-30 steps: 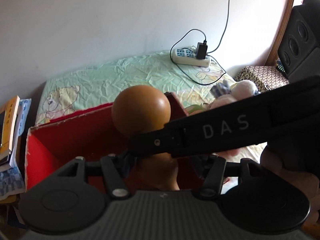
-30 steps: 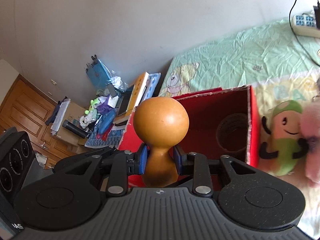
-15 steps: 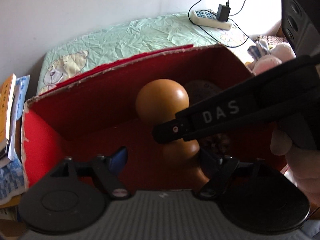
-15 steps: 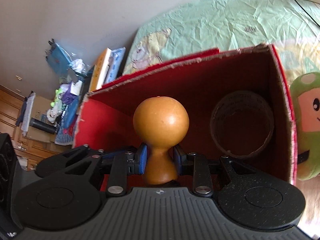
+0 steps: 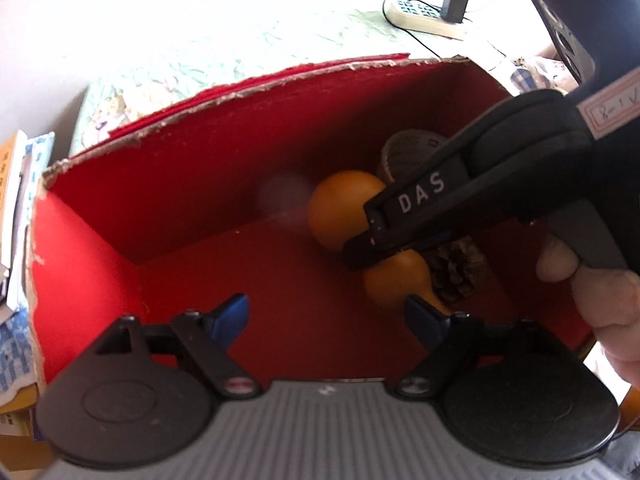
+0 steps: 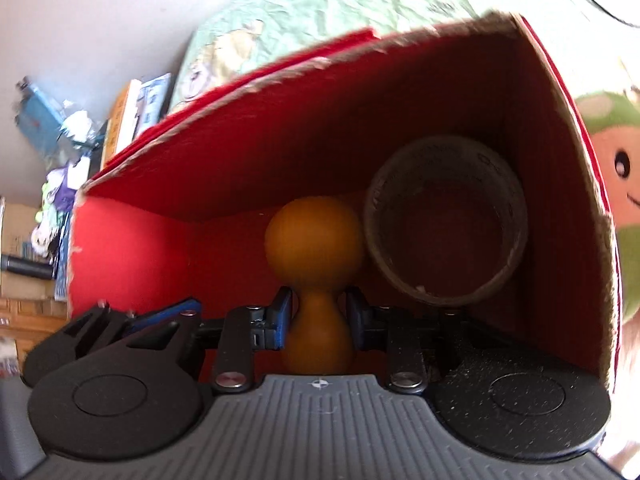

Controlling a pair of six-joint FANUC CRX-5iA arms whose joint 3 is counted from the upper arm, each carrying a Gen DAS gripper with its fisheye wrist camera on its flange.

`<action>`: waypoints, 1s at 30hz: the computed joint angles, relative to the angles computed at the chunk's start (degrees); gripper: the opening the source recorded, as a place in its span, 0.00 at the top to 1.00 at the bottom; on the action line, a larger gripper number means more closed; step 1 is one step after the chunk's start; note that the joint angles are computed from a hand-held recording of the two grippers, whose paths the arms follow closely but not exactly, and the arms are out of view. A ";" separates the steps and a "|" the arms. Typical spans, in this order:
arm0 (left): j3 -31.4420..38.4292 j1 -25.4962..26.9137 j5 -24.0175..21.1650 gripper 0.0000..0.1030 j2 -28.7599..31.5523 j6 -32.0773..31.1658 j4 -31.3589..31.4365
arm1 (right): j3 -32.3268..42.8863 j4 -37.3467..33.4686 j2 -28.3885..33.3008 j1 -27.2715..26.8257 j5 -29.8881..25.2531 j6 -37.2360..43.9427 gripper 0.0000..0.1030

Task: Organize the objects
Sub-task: 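Lower the gourd into the box beside the tape roll and open the right gripper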

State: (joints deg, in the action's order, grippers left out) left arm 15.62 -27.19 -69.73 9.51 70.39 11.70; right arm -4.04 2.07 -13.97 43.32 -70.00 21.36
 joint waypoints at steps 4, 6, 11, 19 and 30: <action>1.12 -1.53 -0.22 0.16 -0.01 2.11 -4.25 | 1.52 -0.31 1.16 -0.11 -3.06 -0.37 0.65; 2.28 -2.32 -1.23 0.16 0.45 3.08 -6.23 | 1.47 0.41 1.07 0.37 -3.54 -0.71 0.66; 2.78 -2.63 -2.04 0.16 0.50 3.57 -7.05 | 0.40 0.54 -0.24 0.70 -2.79 -1.23 0.66; 3.14 -3.06 -2.65 0.16 0.14 5.41 -8.49 | -1.46 5.87 -2.13 3.90 -2.23 -4.65 0.66; 3.14 -4.25 -2.52 0.16 -0.70 7.71 -10.82 | -5.12 14.60 -5.23 9.50 -3.57 -7.57 0.67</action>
